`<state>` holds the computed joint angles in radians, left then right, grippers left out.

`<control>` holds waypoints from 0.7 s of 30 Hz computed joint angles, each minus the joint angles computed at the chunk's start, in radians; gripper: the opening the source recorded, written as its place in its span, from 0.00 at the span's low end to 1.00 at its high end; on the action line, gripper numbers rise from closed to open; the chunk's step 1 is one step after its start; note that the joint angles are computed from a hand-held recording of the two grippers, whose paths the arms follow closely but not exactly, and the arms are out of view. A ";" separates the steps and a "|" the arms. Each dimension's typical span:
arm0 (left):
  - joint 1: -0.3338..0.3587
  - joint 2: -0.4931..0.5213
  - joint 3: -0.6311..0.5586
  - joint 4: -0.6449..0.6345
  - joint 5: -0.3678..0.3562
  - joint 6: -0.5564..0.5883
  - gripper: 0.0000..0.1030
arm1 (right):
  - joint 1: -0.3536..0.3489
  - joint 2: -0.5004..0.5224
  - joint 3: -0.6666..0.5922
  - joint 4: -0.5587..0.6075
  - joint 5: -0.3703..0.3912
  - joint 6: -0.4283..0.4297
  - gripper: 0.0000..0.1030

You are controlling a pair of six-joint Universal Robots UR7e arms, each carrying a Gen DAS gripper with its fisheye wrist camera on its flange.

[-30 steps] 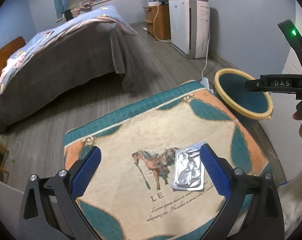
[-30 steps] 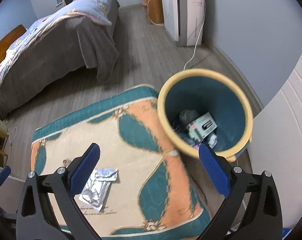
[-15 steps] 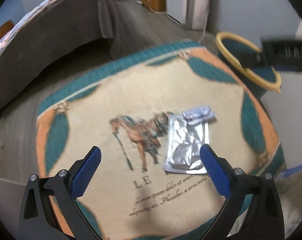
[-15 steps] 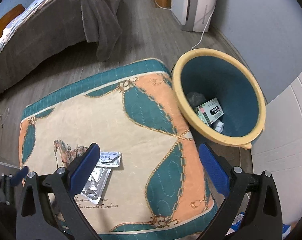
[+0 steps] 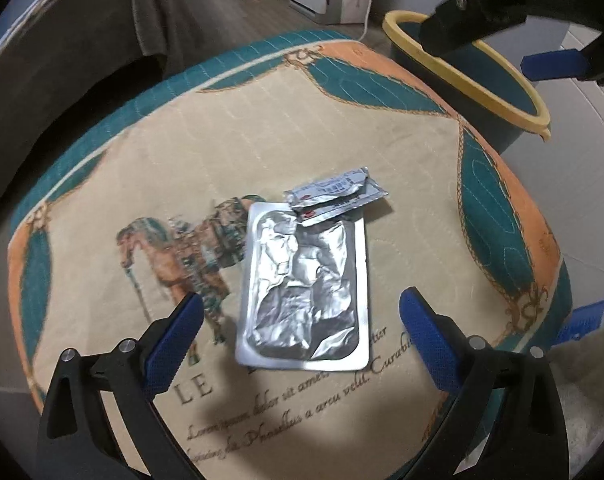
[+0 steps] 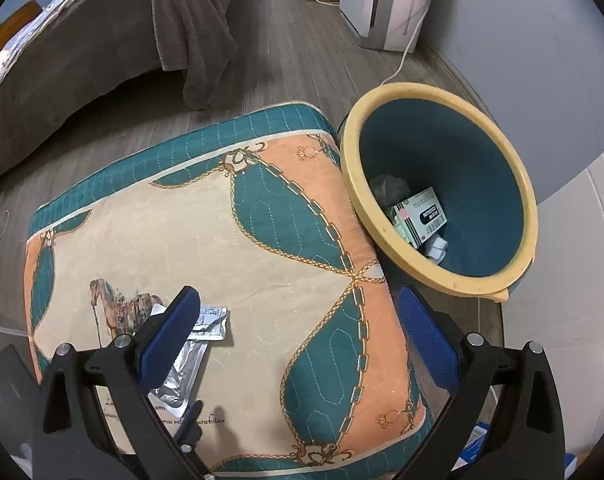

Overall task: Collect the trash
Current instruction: 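Grasp the large foil blister pack with the left tool while the right tool grasps the small foil packet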

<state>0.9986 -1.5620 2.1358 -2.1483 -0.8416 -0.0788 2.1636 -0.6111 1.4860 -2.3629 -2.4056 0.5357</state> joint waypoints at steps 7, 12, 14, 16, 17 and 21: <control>0.024 0.025 0.002 -0.037 -0.022 0.044 0.82 | -0.016 0.011 -0.017 0.027 0.037 0.036 0.94; 0.032 0.017 -0.017 -0.010 -0.029 0.023 0.67 | -0.018 0.032 -0.041 0.039 0.045 0.033 0.94; 0.034 -0.002 -0.021 0.020 -0.032 -0.004 0.66 | -0.016 0.043 -0.056 0.058 0.039 0.034 0.94; 0.038 -0.019 -0.029 0.052 -0.016 -0.037 0.66 | -0.016 0.052 -0.064 0.067 0.043 0.037 0.94; 0.042 -0.028 -0.034 0.064 -0.007 -0.053 0.66 | -0.016 0.056 -0.068 0.070 0.046 0.039 0.94; 0.058 -0.049 -0.054 0.083 0.053 -0.094 0.66 | -0.018 0.075 -0.082 0.080 0.072 0.035 0.94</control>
<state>1.0562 -1.6113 2.0817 -2.0653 -0.7881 -0.1728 2.1455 -0.5357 1.4038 -2.2833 -2.3340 0.5711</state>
